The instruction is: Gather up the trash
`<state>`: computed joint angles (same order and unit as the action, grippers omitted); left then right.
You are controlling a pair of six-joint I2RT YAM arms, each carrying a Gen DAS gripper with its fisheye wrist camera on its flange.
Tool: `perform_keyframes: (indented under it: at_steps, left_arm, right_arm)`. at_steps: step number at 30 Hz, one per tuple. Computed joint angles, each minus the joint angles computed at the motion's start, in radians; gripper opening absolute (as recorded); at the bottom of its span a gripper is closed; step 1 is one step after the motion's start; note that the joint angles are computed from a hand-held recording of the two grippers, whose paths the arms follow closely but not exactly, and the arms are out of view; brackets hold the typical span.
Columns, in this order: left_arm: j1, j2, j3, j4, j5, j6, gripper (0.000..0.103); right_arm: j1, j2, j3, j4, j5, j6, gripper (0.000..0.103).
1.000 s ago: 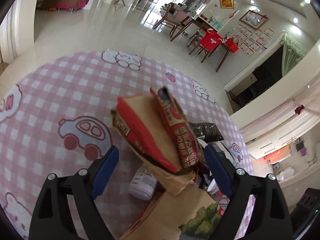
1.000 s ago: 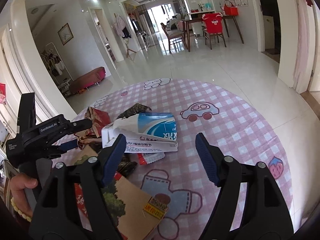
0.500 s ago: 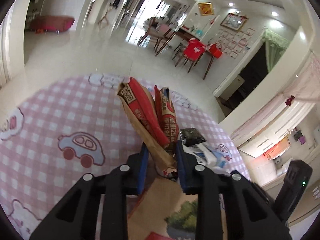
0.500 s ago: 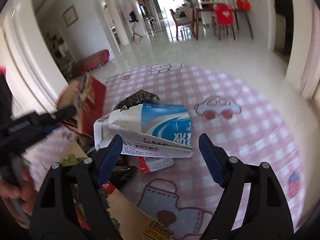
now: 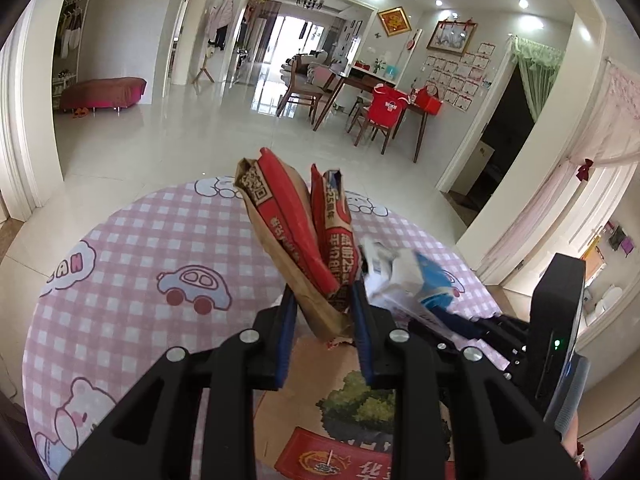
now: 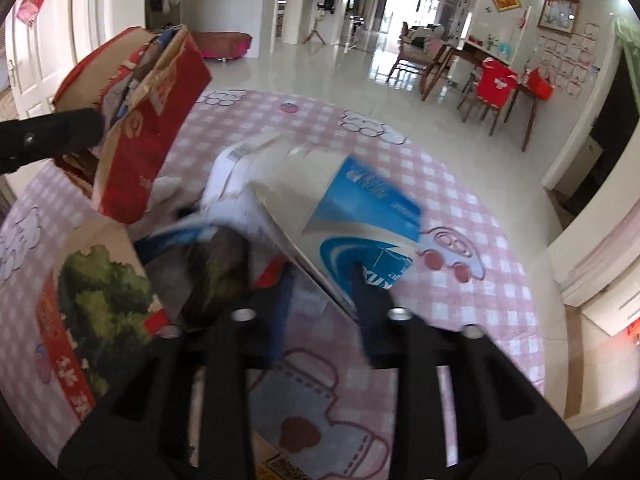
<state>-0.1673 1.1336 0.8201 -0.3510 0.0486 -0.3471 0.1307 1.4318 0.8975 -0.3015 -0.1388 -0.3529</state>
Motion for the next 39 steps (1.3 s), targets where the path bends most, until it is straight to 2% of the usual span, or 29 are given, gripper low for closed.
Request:
perform_keyframes:
  at_steps: [1, 3, 10, 15, 17, 20, 21, 24, 25, 26, 28, 31, 33, 37, 39]
  left_arm:
    - [-0.005, -0.013, -0.001, -0.007, -0.006, -0.002, 0.026]
    - [-0.008, -0.044, -0.002, -0.026, -0.009, 0.0, 0.026]
    - [-0.091, -0.143, 0.027, -0.101, -0.084, -0.021, 0.026]
    - [-0.26, -0.162, 0.082, -0.163, -0.164, -0.071, 0.026]
    - [-0.351, -0.146, 0.105, -0.173, -0.203, -0.103, 0.026]
    - [-0.5, -0.115, 0.125, -0.174, -0.257, -0.149, 0.026]
    - [-0.567, -0.091, 0.137, -0.169, -0.28, -0.167, 0.026]
    - [-0.734, 0.009, 0.182, -0.148, -0.327, -0.217, 0.026]
    - [-0.784, 0.053, 0.202, -0.137, -0.333, -0.229, 0.026]
    - [-0.836, 0.108, 0.228, -0.128, -0.339, -0.24, 0.026]
    - [-0.906, 0.2, 0.276, -0.111, -0.338, -0.256, 0.026]
    - [-0.996, 0.378, 0.372, -0.081, -0.293, -0.268, 0.026]
    - [-1.041, 0.51, 0.458, -0.079, -0.259, -0.265, 0.026]
    - [-1.1, 0.767, 0.655, -0.1, -0.184, -0.254, 0.026]
    - [-1.125, 0.868, 0.754, -0.123, -0.184, -0.245, 0.026]
  right_arm:
    - [0.001, -0.014, -0.016, 0.006, -0.002, -0.01, 0.017]
    - [-0.009, -0.047, -0.052, 0.028, -0.026, -0.028, 0.006]
    - [-0.208, -0.177, -0.067, -0.052, -0.316, 0.067, 0.006]
    - [-0.4, -0.307, -0.048, -0.205, -0.526, 0.044, 0.006]
    - [-0.506, -0.351, -0.039, -0.289, -0.614, -0.003, 0.006]
    - [-0.736, -0.367, -0.008, -0.458, -0.769, -0.16, 0.006]
    - [-0.811, -0.354, 0.008, -0.52, -0.809, -0.229, 0.006]
    - [-1.11, -0.254, 0.082, -0.808, -0.931, -0.571, 0.006]
    - [-1.23, -0.184, 0.118, -0.927, -0.957, -0.728, 0.006]
    - [-1.322, -0.119, 0.15, -1.017, -0.965, -0.851, 0.006]
    - [-1.481, -0.002, 0.201, -1.118, -0.951, -1.02, 0.006]
    - [-1.65, 0.148, 0.274, -1.126, -0.922, -1.103, 0.006]
    - [-1.723, 0.239, 0.321, -1.107, -0.902, -1.109, 0.006]
    - [-1.815, 0.384, 0.406, -1.027, -0.868, -1.049, 0.006]
    - [-1.851, 0.447, 0.443, -0.965, -0.856, -0.983, 0.006]
